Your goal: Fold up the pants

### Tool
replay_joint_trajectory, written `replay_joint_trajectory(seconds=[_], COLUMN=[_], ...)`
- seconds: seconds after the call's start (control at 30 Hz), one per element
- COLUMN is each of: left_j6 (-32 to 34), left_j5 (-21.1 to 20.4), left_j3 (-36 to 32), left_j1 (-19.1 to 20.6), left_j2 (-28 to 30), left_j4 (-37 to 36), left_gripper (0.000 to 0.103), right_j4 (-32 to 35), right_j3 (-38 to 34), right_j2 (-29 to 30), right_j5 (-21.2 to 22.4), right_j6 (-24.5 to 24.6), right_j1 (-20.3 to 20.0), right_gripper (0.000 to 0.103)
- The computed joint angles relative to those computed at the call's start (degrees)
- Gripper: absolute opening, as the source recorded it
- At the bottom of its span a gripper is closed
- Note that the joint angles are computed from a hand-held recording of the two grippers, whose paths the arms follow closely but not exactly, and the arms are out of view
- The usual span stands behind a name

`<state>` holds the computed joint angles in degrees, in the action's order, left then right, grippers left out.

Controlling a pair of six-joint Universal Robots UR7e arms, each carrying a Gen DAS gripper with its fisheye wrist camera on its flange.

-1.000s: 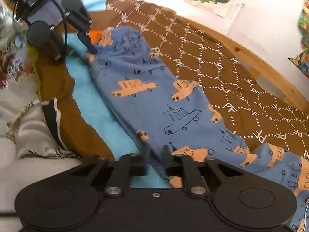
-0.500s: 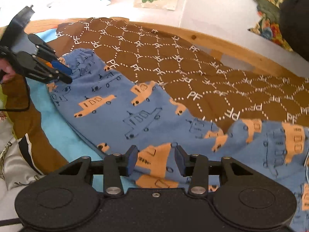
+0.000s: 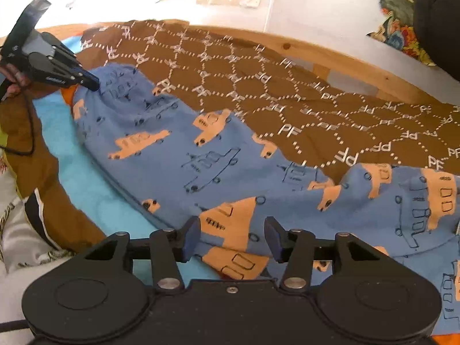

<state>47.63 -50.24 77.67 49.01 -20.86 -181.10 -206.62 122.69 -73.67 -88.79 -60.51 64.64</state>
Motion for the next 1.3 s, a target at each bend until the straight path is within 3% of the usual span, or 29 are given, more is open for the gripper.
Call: replay_joint_trajectory(seconds=[0.1, 0.2, 0.3, 0.37, 0.47, 0.57, 0.67, 0.8, 0.93, 1.0, 1.2, 1.3], left_j6=[4.3, 6.9, 0.5, -4.3, -11.0, -15.9, -15.6, -13.0, -9.4, -8.6, -9.6, -11.8], left_j5=[4.0, 5.0, 3.9, 0.9, -5.1, -11.5, -16.4, -20.8, -23.6, -24.0, -25.2, -24.9], left_j3=[-0.9, -1.5, -1.0, -0.7, -2.7, -7.4, -12.8, -18.0, -20.7, -21.5, -22.9, -25.6], left_j1=[-0.1, -0.4, -1.4, -2.0, -2.9, -4.0, -5.6, -8.3, -10.3, -10.6, -10.0, -9.8], left_j2=[2.1, 3.4, 2.5, 2.2, 3.4, 6.5, 11.0, 16.2, 19.5, 20.3, 20.8, 21.6], left_j4=[-2.4, -4.5, -0.6, -0.2, 3.6, 10.5, 14.9, 17.8, 20.6, 22.5, 26.5, 31.0], left_gripper=[0.021, 0.021, 0.058, 0.085, 0.097, 0.101, 0.103, 0.103, 0.103, 0.102, 0.074, 0.057], right_j4=[0.4, 0.9, 3.0, 4.0, 7.2, 7.3, 4.8, 4.7, 7.8, 8.4, 8.8, 9.2], right_j3=[-0.5, -0.6, -0.1, -0.1, -0.4, -0.4, -0.2, -2.0, -4.9, -6.3, -9.7, -11.1], right_j2=[0.8, 1.2, -0.9, -2.4, -5.9, -9.2, -11.8, -13.8, -14.1, -13.5, -11.3, -10.5], right_j5=[-2.5, -5.1, -3.9, -4.4, -4.8, -5.8, -4.0, 1.2, 9.9, 12.8, 14.8, 14.2], right_j6=[-0.3, -1.1, 0.7, 2.5, 6.3, 7.1, 7.8, 18.4, 27.6, 30.6, 33.5, 33.0], right_j1=[0.8, 1.0, 0.5, 0.6, 0.2, -1.2, -4.7, -10.3, -15.5, -17.2, -18.2, -17.9], right_gripper=[0.054, 0.054, 0.055, 0.059, 0.084, 0.097, 0.102, 0.102, 0.102, 0.095, 0.060, 0.052])
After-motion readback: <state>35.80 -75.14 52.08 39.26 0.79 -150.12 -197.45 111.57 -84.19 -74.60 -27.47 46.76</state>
